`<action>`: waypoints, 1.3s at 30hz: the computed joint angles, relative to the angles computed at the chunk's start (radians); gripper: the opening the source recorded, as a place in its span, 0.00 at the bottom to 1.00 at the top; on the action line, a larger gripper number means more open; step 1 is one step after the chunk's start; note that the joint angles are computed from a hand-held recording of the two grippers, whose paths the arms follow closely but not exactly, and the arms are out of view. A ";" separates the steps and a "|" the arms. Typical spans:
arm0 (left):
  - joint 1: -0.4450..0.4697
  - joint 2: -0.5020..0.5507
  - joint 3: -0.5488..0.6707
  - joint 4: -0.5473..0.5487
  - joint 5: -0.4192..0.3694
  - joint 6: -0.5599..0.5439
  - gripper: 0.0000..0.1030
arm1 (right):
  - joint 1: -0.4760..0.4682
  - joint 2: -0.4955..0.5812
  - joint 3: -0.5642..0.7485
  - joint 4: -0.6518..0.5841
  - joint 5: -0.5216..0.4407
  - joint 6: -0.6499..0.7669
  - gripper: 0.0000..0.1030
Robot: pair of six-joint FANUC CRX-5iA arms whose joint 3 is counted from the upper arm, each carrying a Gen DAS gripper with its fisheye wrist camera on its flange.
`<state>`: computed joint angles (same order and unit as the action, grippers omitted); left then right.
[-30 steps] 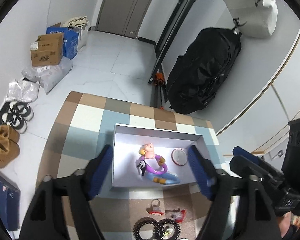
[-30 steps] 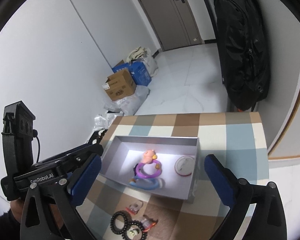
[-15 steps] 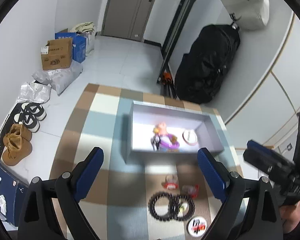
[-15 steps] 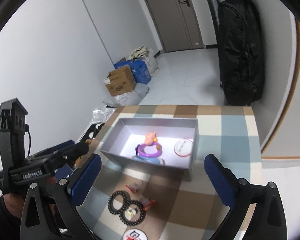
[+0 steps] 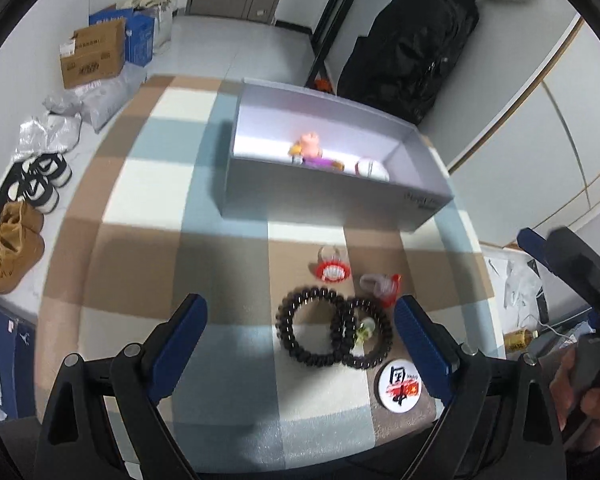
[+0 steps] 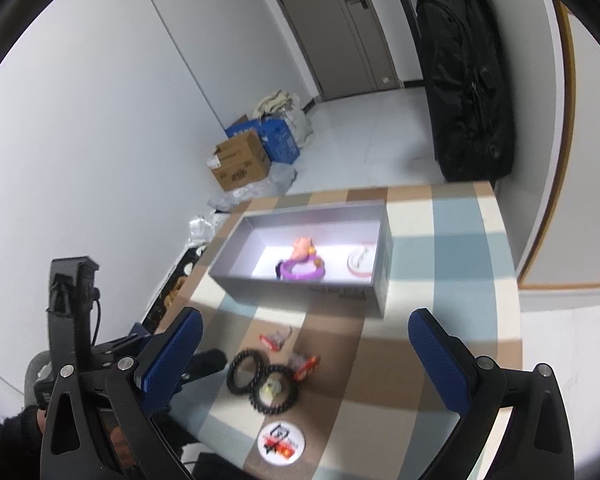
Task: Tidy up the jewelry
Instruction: 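Move both grippers back to the black bead bracelets on the table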
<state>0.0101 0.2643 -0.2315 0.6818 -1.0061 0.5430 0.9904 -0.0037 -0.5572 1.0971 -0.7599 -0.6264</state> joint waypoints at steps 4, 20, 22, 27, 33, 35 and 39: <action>-0.012 -0.018 -0.012 -0.053 0.036 0.005 0.89 | 0.014 -0.001 -0.012 0.011 0.018 -0.038 1.00; -0.032 -0.022 -0.024 -0.102 0.049 -0.048 0.89 | 0.032 0.002 -0.010 0.010 0.021 -0.027 0.98; -0.030 -0.020 -0.027 -0.090 0.049 -0.060 0.85 | 0.033 0.002 -0.010 0.011 0.021 -0.030 0.98; -0.024 -0.009 -0.015 -0.069 0.024 -0.075 0.51 | 0.032 0.001 -0.012 0.009 0.022 -0.038 0.98; -0.045 -0.022 -0.022 -0.100 0.062 -0.084 0.38 | 0.025 0.000 -0.015 0.011 0.036 -0.040 0.98; -0.040 -0.010 -0.006 -0.099 0.038 -0.063 0.37 | 0.026 0.002 -0.013 0.009 0.034 -0.033 0.99; -0.027 0.011 0.014 -0.083 0.002 -0.038 0.30 | 0.025 0.002 -0.014 0.003 0.038 -0.036 0.99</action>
<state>-0.0174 0.2749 -0.2173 0.5990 -1.0038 0.5048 1.0155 -0.0016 -0.5717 1.1000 -0.7214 -0.6622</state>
